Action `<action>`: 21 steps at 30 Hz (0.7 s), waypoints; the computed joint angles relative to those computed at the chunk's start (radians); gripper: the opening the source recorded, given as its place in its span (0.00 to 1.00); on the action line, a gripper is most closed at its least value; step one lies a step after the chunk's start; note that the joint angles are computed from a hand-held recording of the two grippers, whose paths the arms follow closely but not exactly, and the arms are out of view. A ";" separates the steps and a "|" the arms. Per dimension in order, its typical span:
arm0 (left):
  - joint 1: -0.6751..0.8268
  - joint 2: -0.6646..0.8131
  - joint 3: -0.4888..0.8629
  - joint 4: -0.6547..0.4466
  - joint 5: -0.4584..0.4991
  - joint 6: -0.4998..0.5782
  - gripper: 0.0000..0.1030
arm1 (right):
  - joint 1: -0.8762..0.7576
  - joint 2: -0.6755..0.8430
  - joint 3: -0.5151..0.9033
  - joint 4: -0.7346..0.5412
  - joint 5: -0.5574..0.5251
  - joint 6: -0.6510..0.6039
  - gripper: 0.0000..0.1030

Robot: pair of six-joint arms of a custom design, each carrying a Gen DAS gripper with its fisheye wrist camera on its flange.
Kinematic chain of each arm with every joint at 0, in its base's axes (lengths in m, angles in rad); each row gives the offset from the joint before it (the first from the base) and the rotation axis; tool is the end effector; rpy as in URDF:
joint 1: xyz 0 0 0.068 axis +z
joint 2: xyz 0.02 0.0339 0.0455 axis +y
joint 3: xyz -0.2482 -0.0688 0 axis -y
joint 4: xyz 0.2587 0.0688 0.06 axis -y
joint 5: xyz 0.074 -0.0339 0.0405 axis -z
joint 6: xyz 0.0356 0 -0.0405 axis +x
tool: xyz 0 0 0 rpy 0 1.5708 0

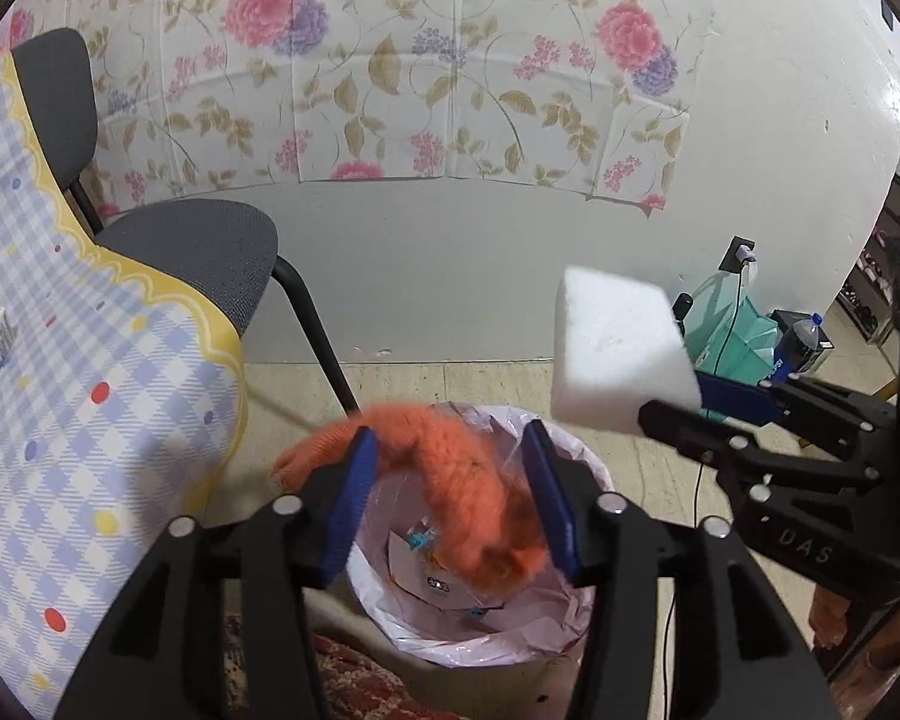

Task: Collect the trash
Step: 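Open the left tool, then the right tool, dropping both items into the bin, then move both open tools back over the trash on the chair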

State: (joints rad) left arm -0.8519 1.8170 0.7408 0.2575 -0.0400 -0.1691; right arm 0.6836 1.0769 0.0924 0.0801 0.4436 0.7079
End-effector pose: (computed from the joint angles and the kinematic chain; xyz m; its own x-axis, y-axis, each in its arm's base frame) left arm 0.2190 -0.2481 0.0750 -0.5976 0.4275 -0.6783 0.6425 0.7614 -0.0862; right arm 0.1345 0.0899 0.0663 -0.7002 0.1871 -0.6890 0.1192 0.9821 0.1456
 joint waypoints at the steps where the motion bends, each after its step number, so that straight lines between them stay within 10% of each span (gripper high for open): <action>1: 0.010 -0.003 0.000 -0.002 0.022 -0.003 0.54 | -0.006 0.017 0.003 0.010 -0.009 -0.003 0.45; 21: 0.121 -0.216 -0.155 0.060 -0.070 -0.034 0.57 | 0.089 0.056 0.135 -0.025 0.057 -0.016 0.49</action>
